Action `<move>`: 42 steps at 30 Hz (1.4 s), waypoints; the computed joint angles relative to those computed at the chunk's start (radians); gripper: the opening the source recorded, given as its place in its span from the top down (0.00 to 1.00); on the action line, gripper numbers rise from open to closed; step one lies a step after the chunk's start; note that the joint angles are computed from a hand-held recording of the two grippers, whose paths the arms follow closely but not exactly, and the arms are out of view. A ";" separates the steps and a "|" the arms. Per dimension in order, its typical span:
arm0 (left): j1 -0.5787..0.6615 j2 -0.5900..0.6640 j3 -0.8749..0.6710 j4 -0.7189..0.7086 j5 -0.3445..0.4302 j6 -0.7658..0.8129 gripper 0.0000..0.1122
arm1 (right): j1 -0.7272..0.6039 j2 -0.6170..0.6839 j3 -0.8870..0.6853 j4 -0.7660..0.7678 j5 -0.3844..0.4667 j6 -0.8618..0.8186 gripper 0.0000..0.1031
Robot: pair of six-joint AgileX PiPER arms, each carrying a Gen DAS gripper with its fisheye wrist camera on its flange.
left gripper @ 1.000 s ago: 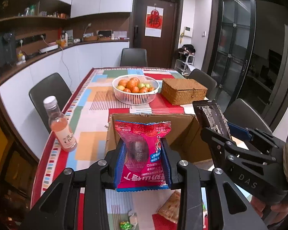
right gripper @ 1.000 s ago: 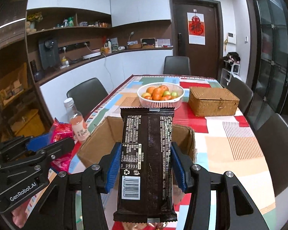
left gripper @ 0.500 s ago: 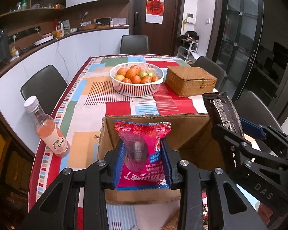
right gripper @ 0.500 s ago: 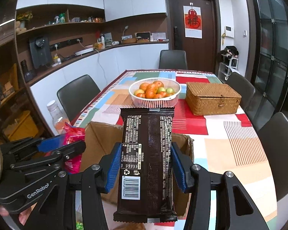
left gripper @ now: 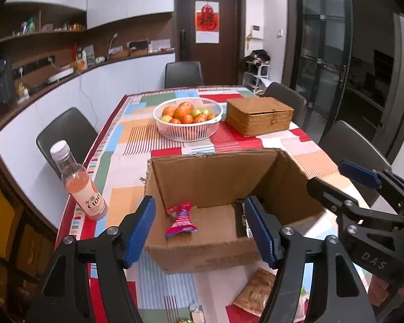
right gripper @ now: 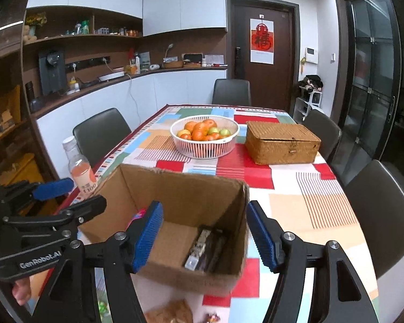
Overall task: Organize snacks
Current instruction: 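Open left tool dropping the pink bag while right tool releases the chocolate bar into the box, then move left tool to the white Lotte packet while right tool approaches the dark green packet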
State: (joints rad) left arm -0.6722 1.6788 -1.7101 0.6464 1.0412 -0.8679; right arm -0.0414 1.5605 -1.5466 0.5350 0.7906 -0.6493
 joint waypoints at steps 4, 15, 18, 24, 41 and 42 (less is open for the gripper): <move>-0.055 -0.029 0.027 0.025 0.009 -0.021 0.38 | -0.048 -0.058 0.065 0.048 0.028 -0.053 0.37; -0.162 -0.062 0.116 0.036 0.027 -0.062 0.37 | -0.172 -0.157 0.198 0.102 0.098 -0.131 0.37; -0.183 -0.073 0.156 0.023 0.020 -0.063 0.37 | -0.204 -0.176 0.242 0.110 0.116 -0.152 0.37; -0.222 -0.117 0.262 -0.001 0.024 -0.123 0.37 | -0.229 -0.216 0.337 0.087 0.151 -0.162 0.37; -0.323 -0.220 0.528 -0.121 0.006 -0.312 0.37 | -0.229 -0.283 0.527 0.002 0.224 -0.184 0.37; -0.328 -0.223 0.542 -0.134 0.004 -0.318 0.37 | -0.229 -0.285 0.537 -0.003 0.231 -0.181 0.37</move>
State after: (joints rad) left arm -0.9998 1.4557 -1.1678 0.5124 1.0451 -1.1863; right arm -0.2707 1.2754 -1.0093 0.5318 1.0216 -0.8302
